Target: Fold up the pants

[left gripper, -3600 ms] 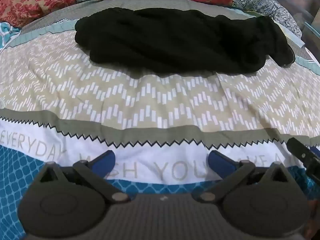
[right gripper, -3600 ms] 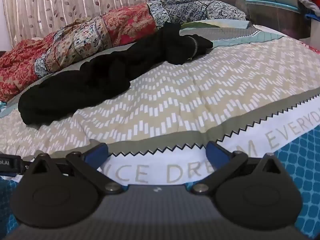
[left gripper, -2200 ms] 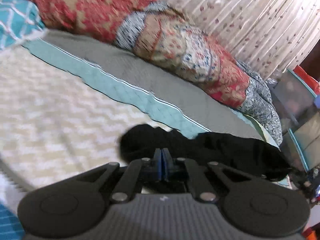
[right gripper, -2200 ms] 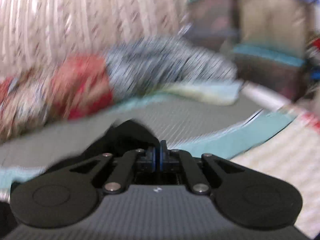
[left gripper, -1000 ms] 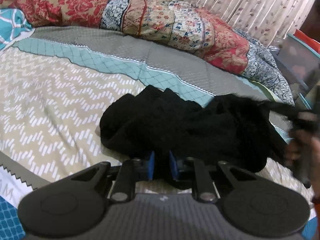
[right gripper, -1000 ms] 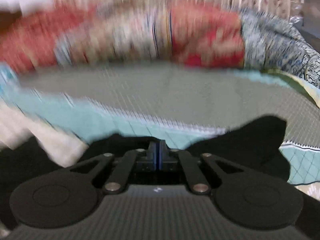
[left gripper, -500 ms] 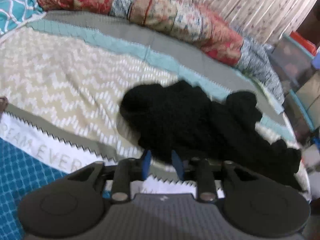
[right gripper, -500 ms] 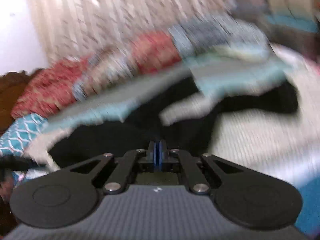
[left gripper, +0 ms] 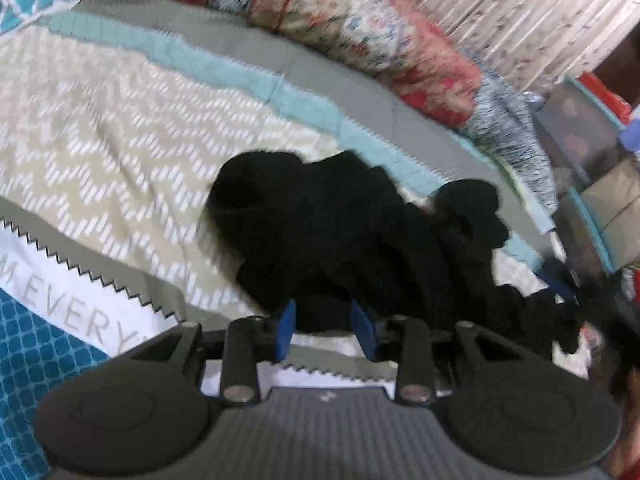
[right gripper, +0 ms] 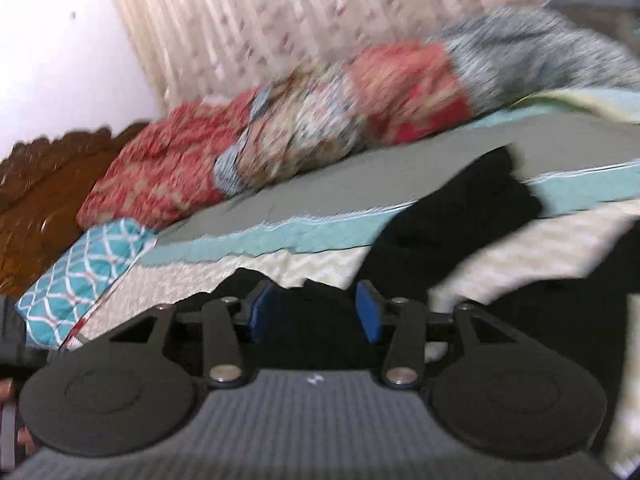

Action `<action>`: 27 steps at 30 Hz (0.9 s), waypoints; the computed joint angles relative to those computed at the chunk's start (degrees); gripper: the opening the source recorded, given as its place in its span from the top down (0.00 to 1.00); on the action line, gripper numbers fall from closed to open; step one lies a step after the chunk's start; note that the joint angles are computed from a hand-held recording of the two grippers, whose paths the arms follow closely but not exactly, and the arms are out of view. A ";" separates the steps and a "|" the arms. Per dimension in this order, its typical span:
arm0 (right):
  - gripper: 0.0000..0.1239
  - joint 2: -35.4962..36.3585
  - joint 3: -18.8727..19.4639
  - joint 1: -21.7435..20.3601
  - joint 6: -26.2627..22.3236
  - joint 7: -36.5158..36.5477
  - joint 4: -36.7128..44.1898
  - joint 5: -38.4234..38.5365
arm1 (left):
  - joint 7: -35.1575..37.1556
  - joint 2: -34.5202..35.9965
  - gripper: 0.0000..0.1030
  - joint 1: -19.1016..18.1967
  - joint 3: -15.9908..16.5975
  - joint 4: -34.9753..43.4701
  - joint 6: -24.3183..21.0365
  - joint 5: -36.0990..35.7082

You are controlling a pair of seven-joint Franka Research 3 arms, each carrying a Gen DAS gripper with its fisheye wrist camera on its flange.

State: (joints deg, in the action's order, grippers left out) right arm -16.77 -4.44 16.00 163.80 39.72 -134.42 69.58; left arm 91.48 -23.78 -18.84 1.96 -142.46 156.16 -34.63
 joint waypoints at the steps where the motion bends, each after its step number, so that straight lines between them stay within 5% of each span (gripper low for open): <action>1: 0.57 4.75 0.42 -0.17 -1.08 2.01 3.55 -2.28 | 0.30 1.25 0.69 -0.29 0.54 0.82 -0.67 -0.57; 4: 0.53 16.27 3.14 -3.07 -5.04 15.44 12.50 -18.79 | 0.85 5.84 0.65 0.35 0.21 3.79 -1.98 -1.94; 6: 0.83 20.68 4.39 -4.92 -12.68 20.11 17.85 -22.77 | 1.89 9.35 0.77 1.44 -1.11 6.23 -1.67 -2.03; 7: 0.90 21.02 3.87 -3.92 -12.80 21.01 18.89 -22.65 | 1.58 11.24 0.81 2.44 -2.17 7.92 -1.60 -0.89; 10: 0.91 16.50 6.44 -6.02 -11.52 6.17 18.85 -1.30 | 2.45 15.42 0.85 4.33 -4.72 13.10 1.75 -0.68; 13: 0.91 10.32 5.35 -5.04 -11.06 -8.67 19.62 16.27 | 4.57 16.70 0.85 4.47 -6.74 15.79 12.12 -3.83; 16: 0.91 4.33 2.33 -3.85 -20.47 -20.73 17.60 27.17 | 4.53 15.07 0.82 3.48 -6.43 14.99 18.72 -6.08; 18: 0.90 1.62 2.20 -2.78 -25.10 -25.12 15.08 26.47 | 5.33 11.86 0.54 1.95 -3.76 12.42 16.98 -8.71; 21: 0.90 0.56 3.00 -0.80 -29.72 -21.99 10.73 19.48 | 3.65 5.16 0.50 1.72 -0.40 5.20 11.56 -9.04; 27: 0.94 3.19 8.06 3.39 -26.09 -7.08 2.84 5.07 | 0.50 -6.65 0.39 4.58 6.03 -4.84 -5.54 -9.64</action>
